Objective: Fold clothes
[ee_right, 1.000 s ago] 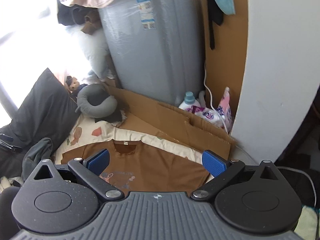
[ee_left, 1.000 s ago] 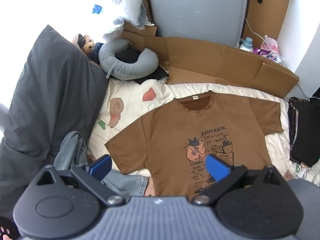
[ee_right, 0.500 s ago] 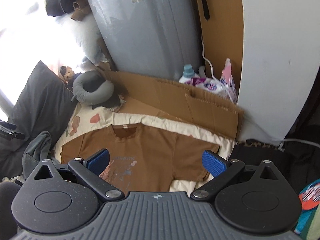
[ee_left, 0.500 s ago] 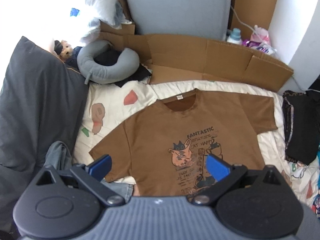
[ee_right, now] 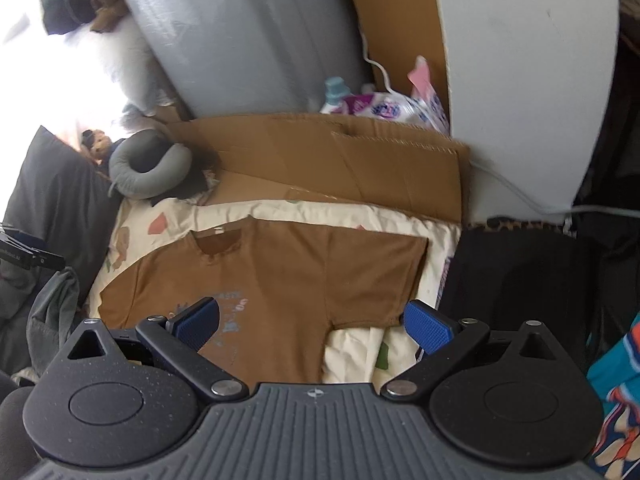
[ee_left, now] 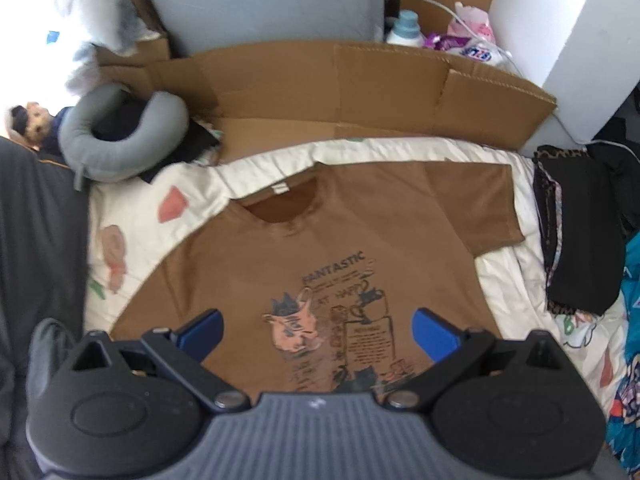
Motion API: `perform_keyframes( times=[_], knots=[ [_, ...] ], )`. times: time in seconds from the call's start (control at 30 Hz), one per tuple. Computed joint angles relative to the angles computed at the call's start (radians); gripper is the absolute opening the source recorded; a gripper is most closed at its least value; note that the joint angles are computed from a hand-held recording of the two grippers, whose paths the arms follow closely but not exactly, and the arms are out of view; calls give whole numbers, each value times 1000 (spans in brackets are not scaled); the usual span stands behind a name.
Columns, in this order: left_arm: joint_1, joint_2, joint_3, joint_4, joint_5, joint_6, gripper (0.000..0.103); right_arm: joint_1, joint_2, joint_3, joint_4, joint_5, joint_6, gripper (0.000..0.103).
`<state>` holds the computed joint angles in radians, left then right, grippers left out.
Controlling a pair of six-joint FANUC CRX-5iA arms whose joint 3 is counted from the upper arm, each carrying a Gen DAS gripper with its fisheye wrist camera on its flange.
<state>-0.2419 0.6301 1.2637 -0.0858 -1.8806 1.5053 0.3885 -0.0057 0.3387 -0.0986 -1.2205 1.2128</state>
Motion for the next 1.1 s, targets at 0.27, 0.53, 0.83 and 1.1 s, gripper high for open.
perform_keyframes(
  times=[0.27, 0.53, 0.83, 1.1],
  knots=[
    [-15, 132, 93, 27, -29, 33, 102, 1, -34, -148, 40, 95, -72, 101],
    [-42, 164, 18, 40, 62, 1, 102, 22, -57, -281, 109, 203, -167, 101],
    [-57, 118, -178, 100, 284, -45, 102, 57, -78, -418, 171, 331, -283, 101],
    [-62, 118, -287, 152, 421, -55, 97, 102, -88, -548, 315, 475, -438, 101]
  ],
)
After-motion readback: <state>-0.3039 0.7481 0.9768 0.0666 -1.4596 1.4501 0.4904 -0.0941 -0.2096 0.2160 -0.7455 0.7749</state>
